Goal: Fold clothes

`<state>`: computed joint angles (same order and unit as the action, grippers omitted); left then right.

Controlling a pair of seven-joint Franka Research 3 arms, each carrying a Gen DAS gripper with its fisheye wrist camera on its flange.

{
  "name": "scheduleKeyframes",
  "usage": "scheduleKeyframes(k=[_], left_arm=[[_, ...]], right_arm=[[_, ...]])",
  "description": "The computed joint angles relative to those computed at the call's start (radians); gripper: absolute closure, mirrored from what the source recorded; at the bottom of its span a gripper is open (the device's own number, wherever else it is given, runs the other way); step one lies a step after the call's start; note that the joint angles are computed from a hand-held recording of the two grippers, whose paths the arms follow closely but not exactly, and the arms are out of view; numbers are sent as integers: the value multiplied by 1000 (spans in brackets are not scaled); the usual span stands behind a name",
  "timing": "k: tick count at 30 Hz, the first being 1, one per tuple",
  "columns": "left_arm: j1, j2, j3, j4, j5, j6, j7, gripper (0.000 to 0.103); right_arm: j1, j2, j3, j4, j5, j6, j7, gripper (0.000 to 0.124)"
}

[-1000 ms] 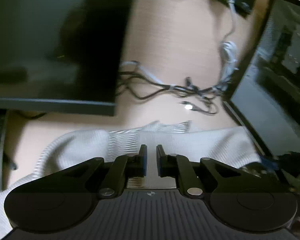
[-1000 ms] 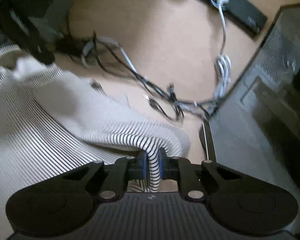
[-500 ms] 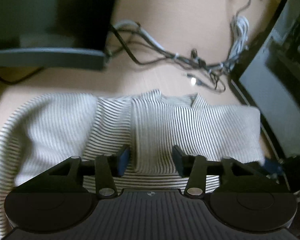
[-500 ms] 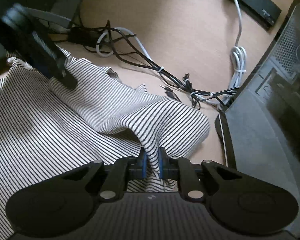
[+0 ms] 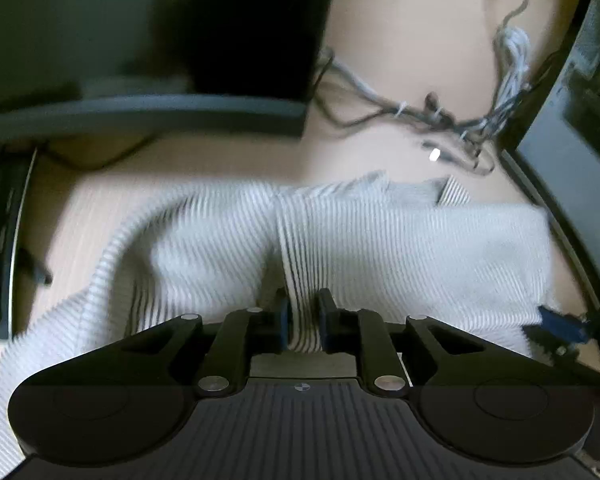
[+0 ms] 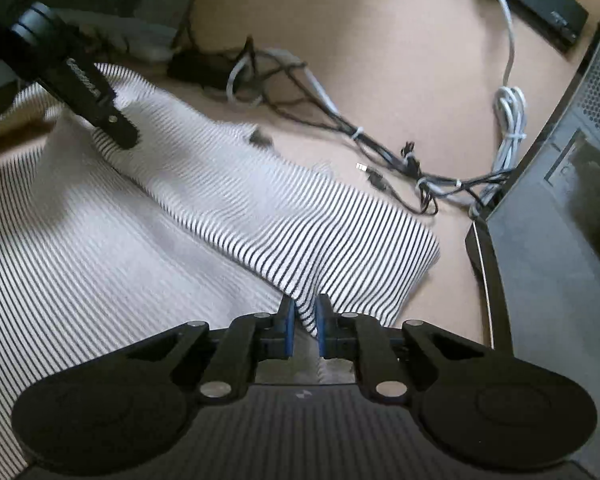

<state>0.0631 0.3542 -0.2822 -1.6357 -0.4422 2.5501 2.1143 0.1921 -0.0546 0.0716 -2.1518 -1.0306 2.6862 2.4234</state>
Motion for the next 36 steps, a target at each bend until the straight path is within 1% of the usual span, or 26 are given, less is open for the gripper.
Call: scheduleKeyframes(k=[2,4,5,6,7,9,11,12,13,14,15,17,18,19,20,21,22,23,24,25,26,27,29,30,32,36], left_arm=[[12,0,-4,-6,-25,3,6,81],[18,-2,-5,-7,-42,9,5,78],[25,-11,-11,-14,-59,18,17,77],[38,-21,-23,-22,-91,27,49,76],[56,-33,-38,-31,-139,32,97,75],[73,-53,-58,-39,-232,23,179,68],[72,-55,-63,-25,-301,-16,237,65],[63,-50,-58,-13,-312,-45,247,61],[49,-40,-48,0,-306,-67,242,55],[31,-31,-35,7,-286,-79,223,53],[17,-26,-22,8,-262,-90,200,51],[-13,1,14,32,-174,-129,96,51],[-2,4,6,27,-191,-126,104,50],[9,5,-2,21,-212,-122,116,50],[14,4,-3,21,-216,-132,111,50],[18,2,-2,20,-219,-138,107,48],[21,-1,-1,20,-219,-145,103,44],[28,-15,-2,7,-230,-148,109,41],[35,-30,-3,-6,-244,-150,122,32],[43,-51,-1,-25,-261,-154,139,17],[47,-80,4,-53,-276,-148,156,11],[50,-107,12,-78,-292,-139,176,6],[59,-145,35,-103,-328,-151,213,6],[58,-159,50,-111,-333,-148,208,6],[55,-182,81,-120,-329,-136,181,3],[59,-205,131,-129,-283,-110,86,0]], right_arm=[[-4,-22,-6,-28,23,31,-5,113],[-14,-54,-13,-64,92,81,-44,112],[-18,-77,-15,-87,147,110,-75,110],[-29,-98,-11,-104,174,135,-79,102],[-40,-117,-4,-119,190,157,-73,95],[-76,-125,14,-118,201,205,-18,94],[-118,-111,38,-99,204,254,54,94],[-143,-82,49,-73,195,276,102,92],[-160,-49,54,-44,180,296,153,87],[-157,-18,44,-26,210,307,170,84],[-146,12,28,-13,266,316,164,80],[-108,51,-3,-15,458,306,77,77],[-98,53,-16,-27,485,327,66,77],[-91,51,-32,-43,458,360,94,76],[-83,47,-40,-49,460,366,92,75],[-74,46,-42,-48,491,359,64,70],[-66,46,-43,-46,530,351,28,62],[-60,47,-43,-38,525,339,32,57],[-56,49,-41,-22,450,320,99,42],[-49,50,-39,-5,358,296,180,25],[-42,48,-36,9,266,280,255,21],[-34,46,-32,21,179,265,325,21],[-21,39,-26,30,102,263,381,21],[-16,36,-22,34,72,263,403,21],[-5,23,-16,14,129,283,371,21],[25,11,0,-55,433,313,192,21]])
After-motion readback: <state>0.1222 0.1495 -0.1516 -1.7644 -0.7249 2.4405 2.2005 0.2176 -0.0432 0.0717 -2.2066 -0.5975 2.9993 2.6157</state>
